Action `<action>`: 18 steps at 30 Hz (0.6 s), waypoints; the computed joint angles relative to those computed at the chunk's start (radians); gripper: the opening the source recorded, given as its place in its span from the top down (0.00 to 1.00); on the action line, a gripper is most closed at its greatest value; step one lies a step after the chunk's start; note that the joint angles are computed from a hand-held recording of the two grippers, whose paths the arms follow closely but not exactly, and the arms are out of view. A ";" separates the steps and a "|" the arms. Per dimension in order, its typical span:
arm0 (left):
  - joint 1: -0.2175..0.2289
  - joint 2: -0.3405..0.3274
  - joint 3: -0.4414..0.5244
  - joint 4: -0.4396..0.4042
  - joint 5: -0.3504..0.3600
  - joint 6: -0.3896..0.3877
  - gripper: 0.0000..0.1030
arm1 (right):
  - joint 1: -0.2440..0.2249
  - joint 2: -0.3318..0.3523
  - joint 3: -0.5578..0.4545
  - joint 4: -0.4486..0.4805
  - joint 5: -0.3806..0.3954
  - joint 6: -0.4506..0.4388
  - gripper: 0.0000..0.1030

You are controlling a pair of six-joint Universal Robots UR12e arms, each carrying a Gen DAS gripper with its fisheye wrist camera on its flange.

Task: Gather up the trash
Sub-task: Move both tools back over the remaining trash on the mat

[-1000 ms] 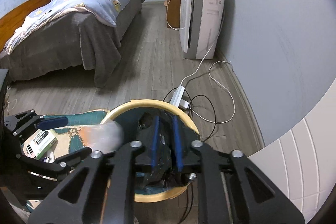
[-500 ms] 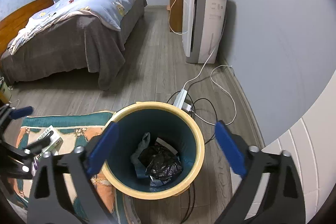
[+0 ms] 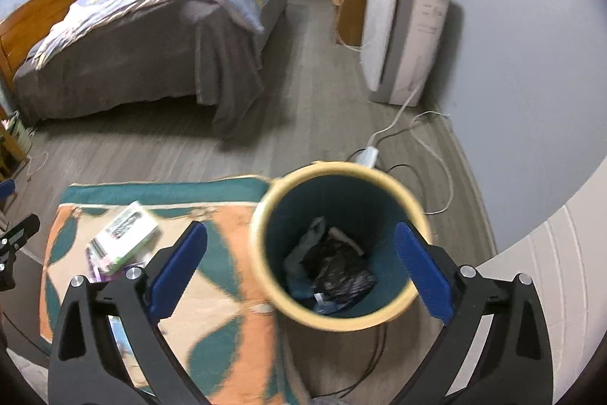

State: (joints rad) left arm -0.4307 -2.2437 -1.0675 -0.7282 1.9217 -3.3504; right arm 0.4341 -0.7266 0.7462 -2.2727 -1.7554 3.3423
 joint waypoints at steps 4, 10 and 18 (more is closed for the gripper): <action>0.016 0.060 -0.107 0.048 0.033 -0.035 0.05 | 0.038 0.034 -0.061 0.018 0.051 -0.064 0.06; 0.048 0.115 -0.205 0.058 0.040 -0.115 0.05 | 0.087 0.125 -0.218 0.086 0.082 -0.165 0.06; 0.090 0.140 -0.276 0.090 0.001 -0.251 0.05 | 0.118 0.299 -0.506 0.304 0.023 -0.120 0.06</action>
State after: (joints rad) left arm -0.3410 -2.1035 -1.3438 -0.6385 1.9227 -3.6016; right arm 0.5525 -0.4276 0.2405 -1.9683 -1.7319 3.2222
